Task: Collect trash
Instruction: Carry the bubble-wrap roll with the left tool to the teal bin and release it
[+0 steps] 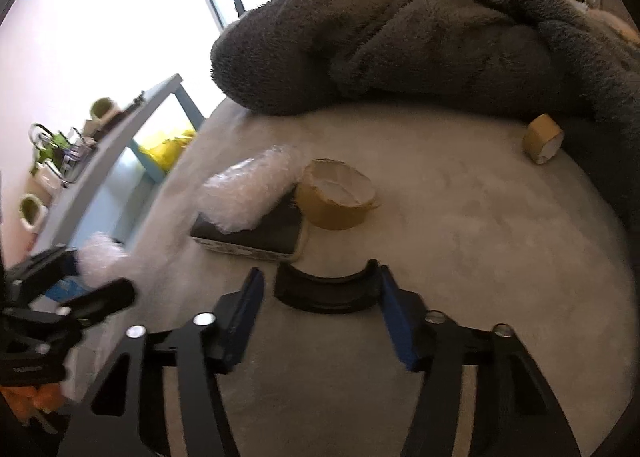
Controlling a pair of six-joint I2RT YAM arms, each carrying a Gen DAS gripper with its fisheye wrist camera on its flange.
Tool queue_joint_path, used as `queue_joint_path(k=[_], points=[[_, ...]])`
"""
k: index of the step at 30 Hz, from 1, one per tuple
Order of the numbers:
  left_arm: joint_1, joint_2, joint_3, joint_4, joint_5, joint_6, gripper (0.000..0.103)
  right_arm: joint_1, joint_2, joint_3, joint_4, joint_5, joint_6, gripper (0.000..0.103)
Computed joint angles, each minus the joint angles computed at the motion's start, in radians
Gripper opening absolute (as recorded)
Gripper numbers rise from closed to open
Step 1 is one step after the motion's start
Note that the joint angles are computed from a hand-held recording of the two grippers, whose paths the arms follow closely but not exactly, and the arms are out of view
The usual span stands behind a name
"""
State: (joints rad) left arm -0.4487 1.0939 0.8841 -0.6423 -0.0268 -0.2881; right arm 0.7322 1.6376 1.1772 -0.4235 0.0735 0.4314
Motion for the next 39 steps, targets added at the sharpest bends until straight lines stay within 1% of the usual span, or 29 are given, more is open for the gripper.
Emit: queue_joint_path(k=[2,5,10,16,24,30,35,39], points=[[0.022,-0.023,-0.008,-0.010,0.012,0.004,0.065,-0.002,-0.002,-0.009,0.009,0.010,0.004,0.047],[0.048,-0.057,-0.019,-0.029,0.020,0.023,0.065,0.012,-0.010,-0.004,0.004,0.033,0.010,0.046],[0.117,-0.118,-0.044,-0.067,0.050,0.059,0.065,0.070,-0.043,0.022,-0.020,0.130,0.017,0.046],[0.215,-0.203,-0.074,-0.116,0.085,0.115,0.065,0.125,-0.040,0.067,-0.017,0.167,0.035,0.046],[0.401,-0.281,-0.105,-0.174,0.173,0.210,0.065,0.212,0.033,0.172,-0.025,0.186,0.035,0.046],[0.542,-0.311,-0.135,-0.209,0.242,0.310,0.065,0.268,0.093,0.257,-0.037,0.188,0.040,0.046],[0.704,-0.314,-0.164,-0.239,0.319,0.433,0.065,0.309,0.159,0.349,-0.051,0.184,0.044,0.046],[0.845,-0.280,-0.183,-0.253,0.379,0.537,0.065,0.340,0.228,0.444,-0.072,0.174,0.044,0.046]])
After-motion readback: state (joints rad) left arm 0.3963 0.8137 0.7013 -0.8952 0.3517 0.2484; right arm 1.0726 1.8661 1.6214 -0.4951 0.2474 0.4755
